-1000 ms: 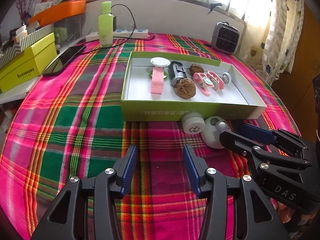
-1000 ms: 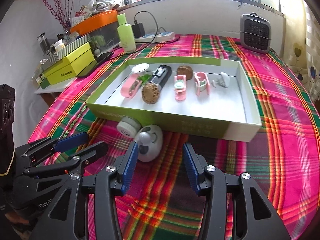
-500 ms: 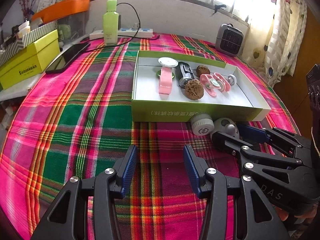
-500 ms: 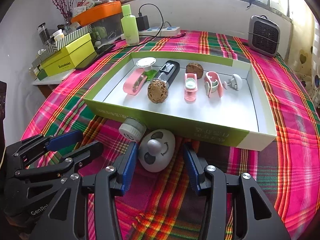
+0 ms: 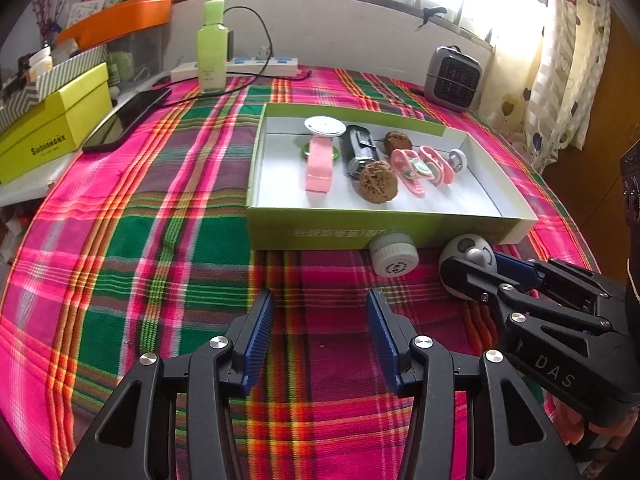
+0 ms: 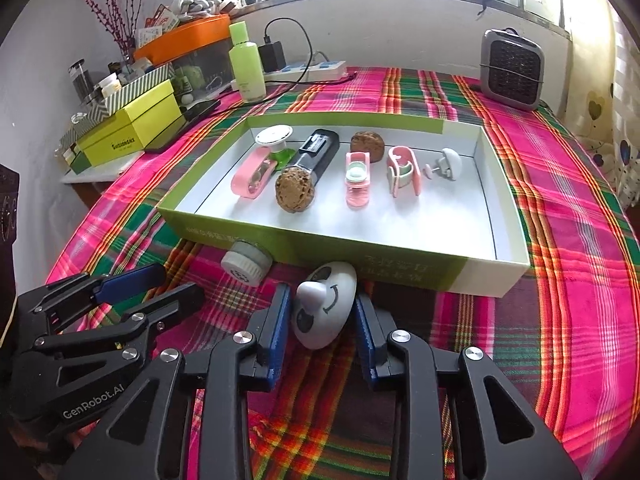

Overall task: Organize objects
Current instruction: 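Grasp the white ball with grey knob with the right gripper, then grasp the white round jar with the left gripper while the right gripper lifts the ball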

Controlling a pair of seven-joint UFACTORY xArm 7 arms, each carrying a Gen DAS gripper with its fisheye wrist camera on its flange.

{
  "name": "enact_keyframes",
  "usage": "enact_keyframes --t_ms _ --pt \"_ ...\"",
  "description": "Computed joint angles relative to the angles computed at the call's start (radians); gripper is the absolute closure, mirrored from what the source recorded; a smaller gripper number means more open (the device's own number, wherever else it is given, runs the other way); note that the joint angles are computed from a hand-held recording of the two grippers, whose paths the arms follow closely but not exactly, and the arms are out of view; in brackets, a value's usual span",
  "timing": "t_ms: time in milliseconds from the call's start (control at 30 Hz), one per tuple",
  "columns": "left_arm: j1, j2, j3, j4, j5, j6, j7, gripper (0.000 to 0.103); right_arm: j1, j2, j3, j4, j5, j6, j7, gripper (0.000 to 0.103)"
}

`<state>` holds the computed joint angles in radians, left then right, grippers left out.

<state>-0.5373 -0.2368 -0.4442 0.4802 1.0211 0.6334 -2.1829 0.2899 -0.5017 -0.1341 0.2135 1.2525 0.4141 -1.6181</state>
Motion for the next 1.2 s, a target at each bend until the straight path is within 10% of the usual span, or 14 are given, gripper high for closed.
enact_keyframes --t_ms 1200 --pt "-0.029 0.144 0.091 0.133 0.098 0.005 0.020 0.055 -0.076 -0.012 -0.063 0.006 -0.094 0.070 0.013 0.073"
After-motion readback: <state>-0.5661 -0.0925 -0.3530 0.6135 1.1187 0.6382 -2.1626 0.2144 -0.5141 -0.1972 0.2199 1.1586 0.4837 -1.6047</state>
